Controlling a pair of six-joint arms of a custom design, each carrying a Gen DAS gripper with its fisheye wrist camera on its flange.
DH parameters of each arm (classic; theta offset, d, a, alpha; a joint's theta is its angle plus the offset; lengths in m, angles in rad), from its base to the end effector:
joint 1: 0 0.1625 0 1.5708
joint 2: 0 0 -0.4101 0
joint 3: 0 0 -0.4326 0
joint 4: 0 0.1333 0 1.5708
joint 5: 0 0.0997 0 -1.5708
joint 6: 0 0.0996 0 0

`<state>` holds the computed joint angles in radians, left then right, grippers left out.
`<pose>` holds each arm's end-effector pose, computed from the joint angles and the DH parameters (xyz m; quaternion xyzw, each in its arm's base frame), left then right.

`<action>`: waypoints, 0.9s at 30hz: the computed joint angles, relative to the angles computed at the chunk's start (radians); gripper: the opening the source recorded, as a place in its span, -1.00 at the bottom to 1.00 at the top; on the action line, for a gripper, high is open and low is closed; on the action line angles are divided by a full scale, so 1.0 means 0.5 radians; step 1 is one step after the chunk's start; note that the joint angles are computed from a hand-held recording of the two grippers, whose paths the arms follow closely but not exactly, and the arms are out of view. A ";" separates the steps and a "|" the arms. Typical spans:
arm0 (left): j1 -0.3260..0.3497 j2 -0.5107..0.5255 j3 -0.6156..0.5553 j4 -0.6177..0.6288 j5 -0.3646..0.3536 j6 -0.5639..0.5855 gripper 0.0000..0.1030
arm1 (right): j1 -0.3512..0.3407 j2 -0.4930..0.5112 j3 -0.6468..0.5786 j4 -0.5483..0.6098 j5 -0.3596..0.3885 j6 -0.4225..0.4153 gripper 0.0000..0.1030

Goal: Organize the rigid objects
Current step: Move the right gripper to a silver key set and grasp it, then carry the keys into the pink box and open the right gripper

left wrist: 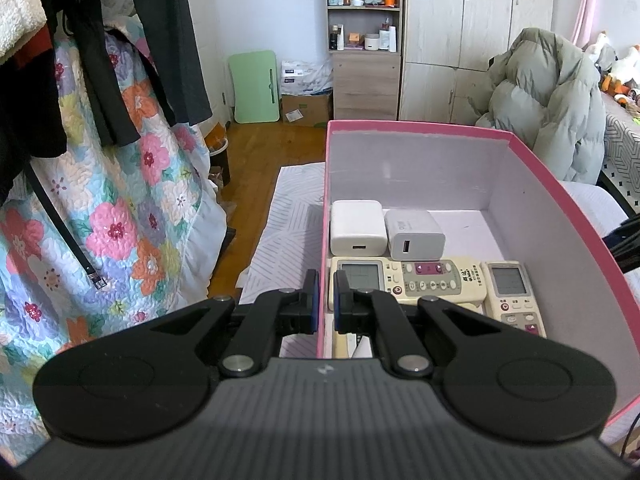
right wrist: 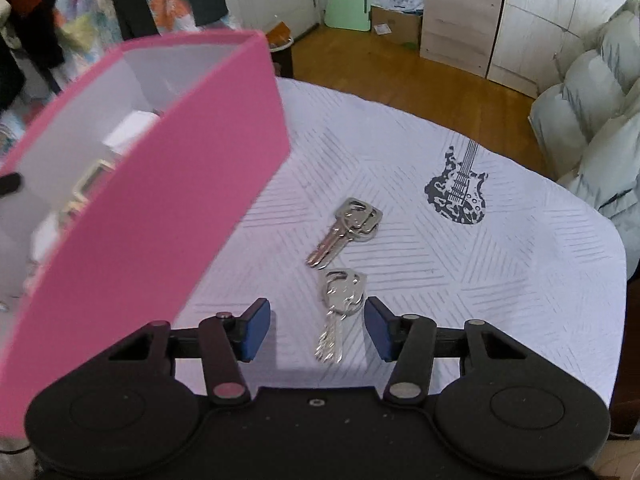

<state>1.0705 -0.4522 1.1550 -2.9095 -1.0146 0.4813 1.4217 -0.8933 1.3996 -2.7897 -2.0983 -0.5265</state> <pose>-0.2348 -0.8169 0.0532 0.3548 0.8460 -0.3031 0.2579 -0.0317 -0.7709 0.2723 0.0804 -0.9058 0.2367 0.3421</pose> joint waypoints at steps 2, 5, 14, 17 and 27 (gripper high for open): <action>0.002 -0.003 0.000 0.010 -0.009 -0.003 -0.89 | -0.005 0.035 0.028 -0.189 0.035 -0.142 -0.06; 0.005 -0.002 -0.006 0.023 -0.009 -0.009 -0.89 | 0.007 0.026 0.028 -0.187 0.058 -0.136 -0.53; 0.013 -0.017 -0.010 0.065 -0.031 -0.036 -0.89 | 0.032 -0.111 0.170 -0.417 0.281 -0.006 -0.53; 0.013 -0.017 -0.009 0.056 -0.028 -0.023 -0.89 | 0.051 -0.155 0.221 -0.475 0.369 -0.019 -0.53; 0.014 -0.021 -0.011 0.063 -0.026 -0.028 -0.89 | 0.228 -0.215 0.248 -0.570 0.483 -0.082 -0.53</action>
